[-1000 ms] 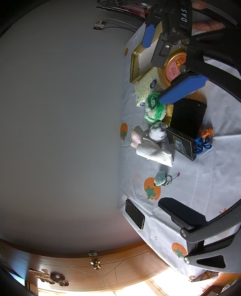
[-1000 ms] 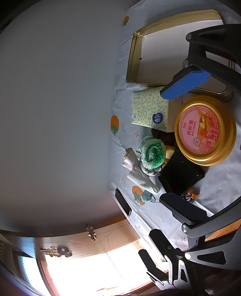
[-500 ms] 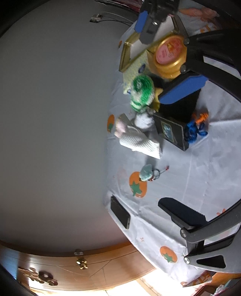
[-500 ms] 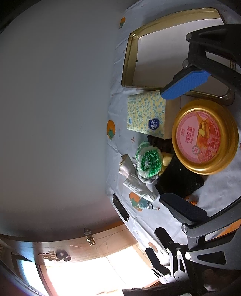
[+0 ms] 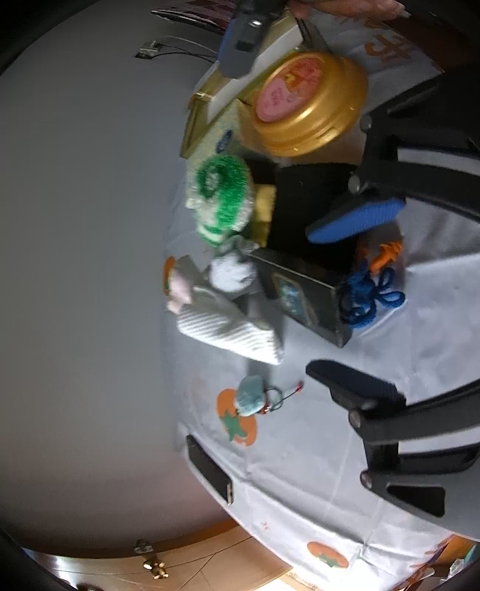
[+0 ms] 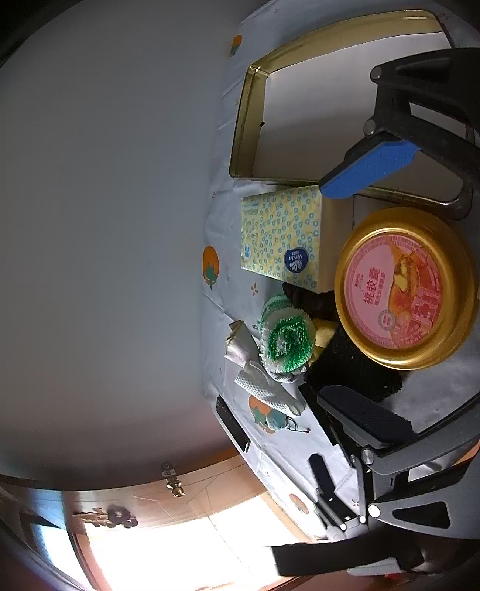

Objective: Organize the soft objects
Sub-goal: 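Move both tools toward the black box and blue-orange toy, then grasp the black screen box with the left tool while the right tool grasps the blue-orange toy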

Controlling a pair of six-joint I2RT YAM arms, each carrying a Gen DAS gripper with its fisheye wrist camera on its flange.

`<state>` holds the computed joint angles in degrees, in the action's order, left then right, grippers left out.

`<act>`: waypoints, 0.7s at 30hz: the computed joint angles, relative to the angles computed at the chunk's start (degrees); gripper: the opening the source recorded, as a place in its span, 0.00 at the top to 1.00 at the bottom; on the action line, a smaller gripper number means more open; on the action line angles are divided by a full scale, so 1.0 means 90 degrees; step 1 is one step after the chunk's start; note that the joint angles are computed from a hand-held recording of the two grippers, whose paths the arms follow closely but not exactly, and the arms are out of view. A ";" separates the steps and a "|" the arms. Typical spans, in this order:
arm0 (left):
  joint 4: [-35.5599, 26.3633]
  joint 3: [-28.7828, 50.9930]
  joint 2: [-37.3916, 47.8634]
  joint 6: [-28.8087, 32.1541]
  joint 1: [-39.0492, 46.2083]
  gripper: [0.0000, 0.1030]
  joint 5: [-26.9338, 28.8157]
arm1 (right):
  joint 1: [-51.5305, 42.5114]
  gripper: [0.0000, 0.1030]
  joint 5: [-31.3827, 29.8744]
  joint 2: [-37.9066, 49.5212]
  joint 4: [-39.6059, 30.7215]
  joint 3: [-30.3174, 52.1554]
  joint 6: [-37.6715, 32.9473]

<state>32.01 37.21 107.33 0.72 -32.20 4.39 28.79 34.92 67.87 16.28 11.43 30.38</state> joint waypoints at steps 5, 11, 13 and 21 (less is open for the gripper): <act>-0.0046 0.0066 0.0165 0.0012 0.0097 0.65 0.0209 | -0.0017 0.01 -0.0063 0.0153 0.0124 0.0023 -0.0037; 0.0114 -0.0082 0.0082 0.0048 0.0163 0.70 0.0328 | 0.0007 0.01 -0.0099 0.0367 0.0283 0.0079 -0.0132; 0.0185 -0.0110 0.0084 0.0003 0.0206 0.72 0.0368 | -0.0001 0.01 -0.0111 0.0407 0.0314 0.0085 -0.0128; 0.0543 -0.0298 -0.0091 -0.0220 0.0651 0.90 0.0804 | 0.0100 0.01 -0.0250 0.0836 0.0717 0.0140 -0.0250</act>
<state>36.90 34.53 106.52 -1.26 -26.35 11.63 29.69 32.67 75.39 22.73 12.69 28.13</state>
